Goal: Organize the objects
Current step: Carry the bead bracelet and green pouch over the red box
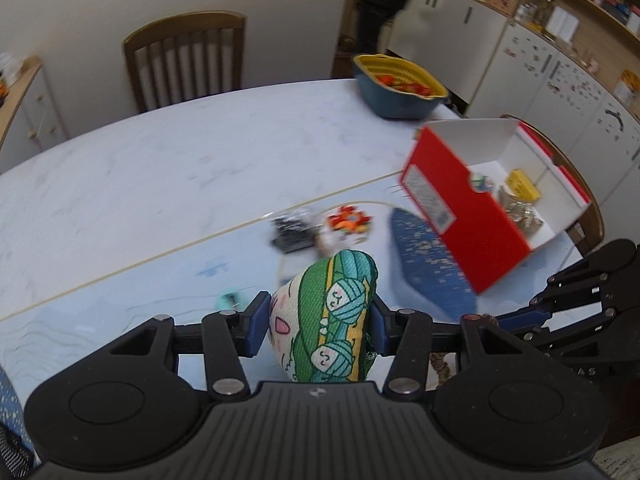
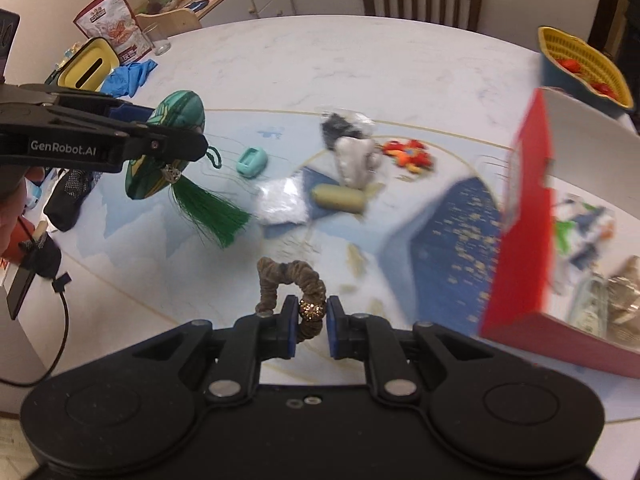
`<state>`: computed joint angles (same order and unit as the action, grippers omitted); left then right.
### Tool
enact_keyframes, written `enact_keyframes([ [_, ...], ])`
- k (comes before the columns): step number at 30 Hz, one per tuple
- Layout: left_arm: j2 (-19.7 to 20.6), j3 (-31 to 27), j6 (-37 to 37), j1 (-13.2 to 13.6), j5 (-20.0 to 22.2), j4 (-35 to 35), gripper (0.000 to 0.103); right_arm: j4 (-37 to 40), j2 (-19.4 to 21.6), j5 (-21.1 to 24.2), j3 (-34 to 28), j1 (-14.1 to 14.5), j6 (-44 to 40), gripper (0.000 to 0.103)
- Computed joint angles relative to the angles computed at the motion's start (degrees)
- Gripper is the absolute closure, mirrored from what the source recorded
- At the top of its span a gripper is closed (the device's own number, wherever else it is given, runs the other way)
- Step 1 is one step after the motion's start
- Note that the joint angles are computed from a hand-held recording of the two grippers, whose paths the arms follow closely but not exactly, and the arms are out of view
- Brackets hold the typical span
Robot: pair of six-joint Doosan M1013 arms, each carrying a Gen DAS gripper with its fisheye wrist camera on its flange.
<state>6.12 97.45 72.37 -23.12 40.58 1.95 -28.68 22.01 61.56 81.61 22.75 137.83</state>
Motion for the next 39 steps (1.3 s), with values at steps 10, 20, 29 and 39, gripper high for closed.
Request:
enact_keyframes([
  [10, 4.7, -7.6, -1.8, -5.9, 3.0, 3.6, 0.054, -0.3, -7.4, 2.2, 5.1, -1.6, -1.6, 0.09],
  [20, 11.0, -17.2, -3.6, -10.9, 5.8, 6.3, 0.054, -2.2, -14.7, 1.5, 10.2, -4.4, -4.8, 0.09],
  [29, 16.5, -25.4, -3.8, -13.5, 8.1, 7.2, 0.054, -3.3, -19.7, 0.7, 13.1, -7.2, -6.3, 0.09],
  [39, 21.3, -32.3, -5.2, -13.9, 10.7, 9.1, 0.054, -5.9, -22.4, -1.0, 13.7, -11.1, -5.7, 0.09],
])
